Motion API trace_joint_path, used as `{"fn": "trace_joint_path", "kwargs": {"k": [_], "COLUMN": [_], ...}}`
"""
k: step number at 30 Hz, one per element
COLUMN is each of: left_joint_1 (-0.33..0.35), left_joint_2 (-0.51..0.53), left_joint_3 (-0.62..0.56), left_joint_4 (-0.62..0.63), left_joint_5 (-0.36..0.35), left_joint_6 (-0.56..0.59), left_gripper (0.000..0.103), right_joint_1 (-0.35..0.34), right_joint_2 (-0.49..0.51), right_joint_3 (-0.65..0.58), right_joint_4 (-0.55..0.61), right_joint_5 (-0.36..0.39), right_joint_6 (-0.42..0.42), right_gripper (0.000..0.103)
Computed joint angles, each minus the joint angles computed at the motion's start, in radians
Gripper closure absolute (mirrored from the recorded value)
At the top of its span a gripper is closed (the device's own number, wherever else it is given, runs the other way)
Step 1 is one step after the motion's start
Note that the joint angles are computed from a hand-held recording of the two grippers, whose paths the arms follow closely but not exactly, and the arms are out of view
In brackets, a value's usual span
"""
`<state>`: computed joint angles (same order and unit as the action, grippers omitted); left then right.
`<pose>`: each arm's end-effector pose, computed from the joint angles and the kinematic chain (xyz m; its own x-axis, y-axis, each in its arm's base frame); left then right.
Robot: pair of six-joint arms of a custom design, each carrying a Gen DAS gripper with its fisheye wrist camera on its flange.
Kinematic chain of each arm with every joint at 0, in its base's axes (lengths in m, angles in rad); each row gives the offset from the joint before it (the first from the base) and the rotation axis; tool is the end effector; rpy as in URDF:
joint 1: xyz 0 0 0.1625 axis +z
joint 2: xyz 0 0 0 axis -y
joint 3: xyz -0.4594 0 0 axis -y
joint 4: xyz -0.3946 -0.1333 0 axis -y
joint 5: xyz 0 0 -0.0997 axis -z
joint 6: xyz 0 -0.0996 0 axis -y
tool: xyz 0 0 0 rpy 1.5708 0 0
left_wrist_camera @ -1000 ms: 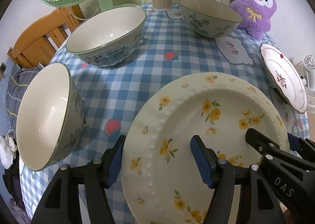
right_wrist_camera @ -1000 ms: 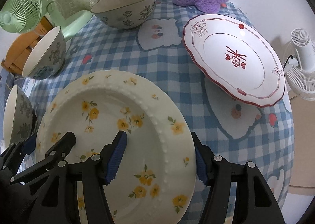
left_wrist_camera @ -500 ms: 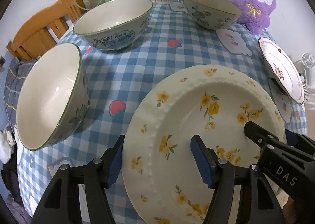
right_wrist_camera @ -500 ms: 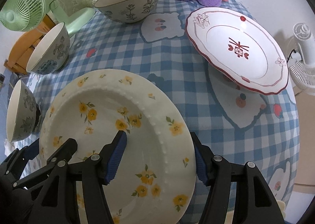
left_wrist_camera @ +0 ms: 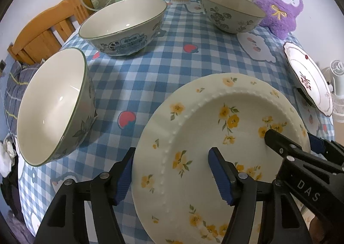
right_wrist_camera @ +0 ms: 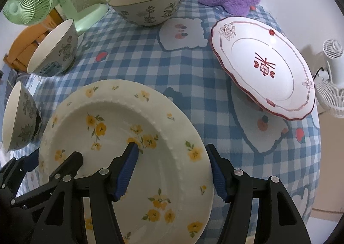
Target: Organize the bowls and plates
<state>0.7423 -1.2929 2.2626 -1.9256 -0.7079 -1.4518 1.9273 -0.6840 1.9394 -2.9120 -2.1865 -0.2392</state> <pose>-0.1485 -0.4198 0.1684 -0.6115 -0.4562 -0.6465 -0.0443 0.8355 -0.5477 0.2751 -0.5215 0.0052 -0.6777 -0.4530 0.5793 -0.5232 0.8506 0.0531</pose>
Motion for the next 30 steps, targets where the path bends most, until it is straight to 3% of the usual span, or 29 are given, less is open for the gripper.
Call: {"fn": "trace_joint_path", "kwargs": {"k": [15, 30], "left_joint_1": [-0.035, -0.156], "left_joint_2": [-0.038, -0.109], "left_joint_3": [-0.005, -0.007], "left_joint_4": [0.052, 0.166], "left_joint_5": [-0.017, -0.024], "left_joint_6": [-0.023, -0.072], "left_gripper": [0.036, 0.037], "right_joint_1": [0.042, 0.113], "right_joint_2": [-0.035, -0.143], "right_joint_3": [0.031, 0.127], "right_joint_4": [-0.006, -0.053], "right_joint_5": [-0.018, -0.074], "right_joint_6": [0.044, 0.1], "right_gripper": [0.036, 0.036]}}
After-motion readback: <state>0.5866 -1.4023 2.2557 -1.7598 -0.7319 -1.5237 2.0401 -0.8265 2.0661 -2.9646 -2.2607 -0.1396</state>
